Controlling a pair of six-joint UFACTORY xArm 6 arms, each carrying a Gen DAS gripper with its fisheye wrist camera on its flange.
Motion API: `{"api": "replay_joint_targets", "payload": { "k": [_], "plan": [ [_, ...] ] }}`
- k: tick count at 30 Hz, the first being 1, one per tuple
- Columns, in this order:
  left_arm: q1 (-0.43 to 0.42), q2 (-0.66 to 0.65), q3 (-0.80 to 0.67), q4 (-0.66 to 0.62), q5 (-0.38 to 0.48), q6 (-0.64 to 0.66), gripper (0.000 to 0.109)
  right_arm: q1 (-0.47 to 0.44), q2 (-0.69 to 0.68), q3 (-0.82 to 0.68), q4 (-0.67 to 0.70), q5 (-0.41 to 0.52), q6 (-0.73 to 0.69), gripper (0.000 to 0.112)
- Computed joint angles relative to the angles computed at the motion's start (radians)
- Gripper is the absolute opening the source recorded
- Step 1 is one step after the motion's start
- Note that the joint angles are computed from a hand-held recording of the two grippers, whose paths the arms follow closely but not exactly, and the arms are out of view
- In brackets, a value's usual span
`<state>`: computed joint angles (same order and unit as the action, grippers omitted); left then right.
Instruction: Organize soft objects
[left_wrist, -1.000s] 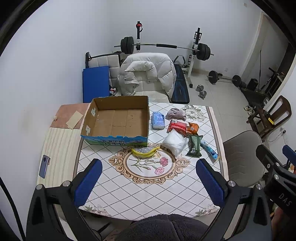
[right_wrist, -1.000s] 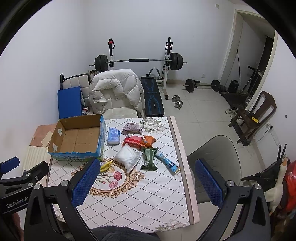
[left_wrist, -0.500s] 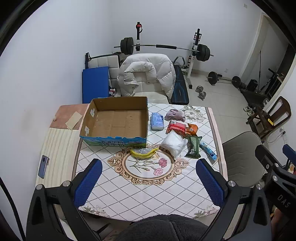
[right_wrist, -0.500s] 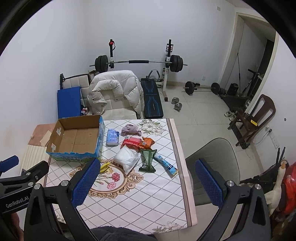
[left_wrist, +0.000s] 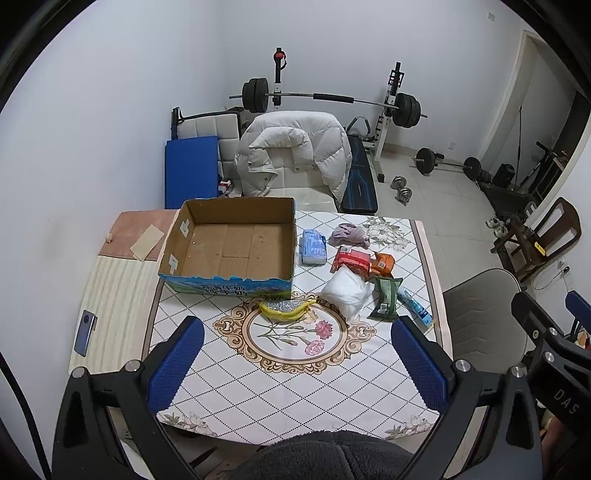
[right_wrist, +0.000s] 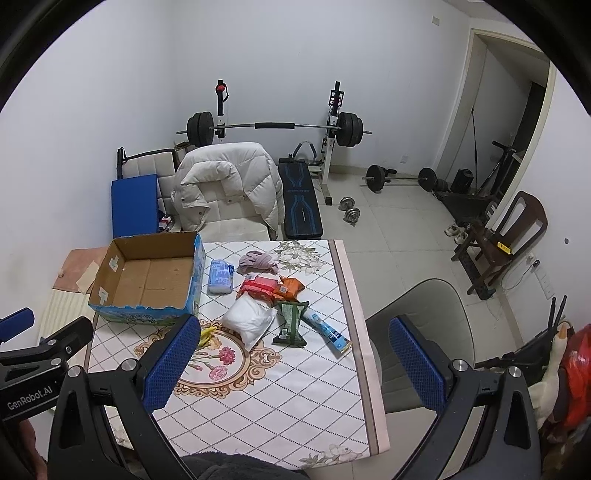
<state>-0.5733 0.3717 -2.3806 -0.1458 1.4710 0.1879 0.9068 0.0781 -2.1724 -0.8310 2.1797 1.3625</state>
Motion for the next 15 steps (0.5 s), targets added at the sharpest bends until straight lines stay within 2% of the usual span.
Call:
{"api": "replay_joint_targets", "payload": {
  "k": [2,5,15],
  "plan": [
    [0.001,0.002,-0.001,-0.002,-0.003,-0.004,0.103,0.001,0.005,-0.007,-0.006,0.003,-0.007,0.103],
    [0.013,-0.059,0.106,-0.01,-0.057,0.012,0.103,0.0,0.011,-0.015,-0.016,0.003,-0.021,0.103],
    [0.027,-0.116,0.219,-0.017,-0.127,0.019,0.103,0.003,0.027,-0.036,-0.031,0.004,-0.046,0.103]
  ]
}}
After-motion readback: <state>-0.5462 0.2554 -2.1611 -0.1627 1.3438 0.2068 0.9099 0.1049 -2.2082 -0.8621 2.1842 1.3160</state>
